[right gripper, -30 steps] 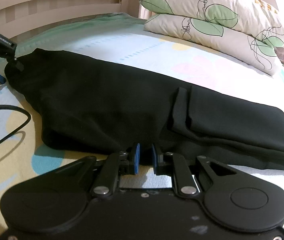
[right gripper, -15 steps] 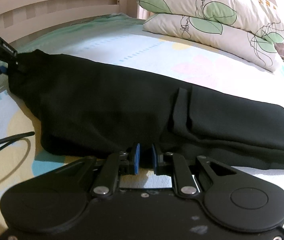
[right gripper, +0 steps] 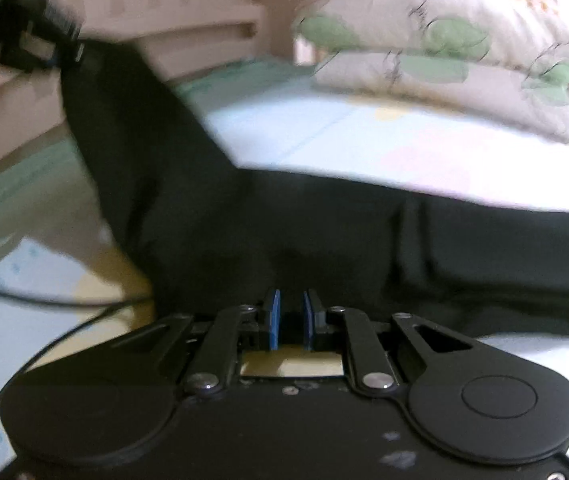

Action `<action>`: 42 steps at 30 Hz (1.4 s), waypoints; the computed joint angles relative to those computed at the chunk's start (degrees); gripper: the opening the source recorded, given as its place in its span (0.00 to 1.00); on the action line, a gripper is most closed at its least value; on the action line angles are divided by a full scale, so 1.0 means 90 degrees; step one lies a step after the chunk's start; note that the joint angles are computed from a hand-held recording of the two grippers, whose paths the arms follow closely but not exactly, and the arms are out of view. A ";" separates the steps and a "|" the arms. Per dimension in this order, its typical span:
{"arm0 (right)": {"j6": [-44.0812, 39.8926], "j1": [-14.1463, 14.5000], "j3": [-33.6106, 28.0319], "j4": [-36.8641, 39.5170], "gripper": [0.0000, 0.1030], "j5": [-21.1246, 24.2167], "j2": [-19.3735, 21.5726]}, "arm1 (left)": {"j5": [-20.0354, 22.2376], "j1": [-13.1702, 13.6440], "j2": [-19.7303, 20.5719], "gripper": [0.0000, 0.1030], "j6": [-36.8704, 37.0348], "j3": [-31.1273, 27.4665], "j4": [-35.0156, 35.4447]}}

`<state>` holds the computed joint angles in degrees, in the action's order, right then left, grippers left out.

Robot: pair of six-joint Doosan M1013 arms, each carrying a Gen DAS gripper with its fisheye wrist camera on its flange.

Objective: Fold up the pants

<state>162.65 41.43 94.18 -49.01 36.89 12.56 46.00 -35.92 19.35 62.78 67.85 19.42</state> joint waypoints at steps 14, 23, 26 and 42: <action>0.0008 -0.0102 0.0259 0.0309 0.09 -0.0593 -0.0105 | -0.0359 -0.0945 0.0261 0.16 0.0755 -0.0614 -0.0133; 0.0551 -0.0156 0.0629 0.0483 0.10 -0.0920 -0.0414 | 0.0386 -0.1415 0.1254 0.15 0.1643 -0.1648 -0.1711; 0.0565 -0.0101 0.0678 0.0914 0.11 -0.0620 -0.0545 | 0.0920 -0.1511 0.1597 0.16 0.1963 -0.1999 -0.1983; 0.0368 0.0021 0.0634 0.1753 0.15 0.0302 -0.0789 | 0.2259 -0.1510 0.2302 0.41 0.3340 -0.3029 -0.3297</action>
<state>165.96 41.62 99.89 -33.23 39.61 5.46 66.33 -49.51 40.06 92.84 40.58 -10.25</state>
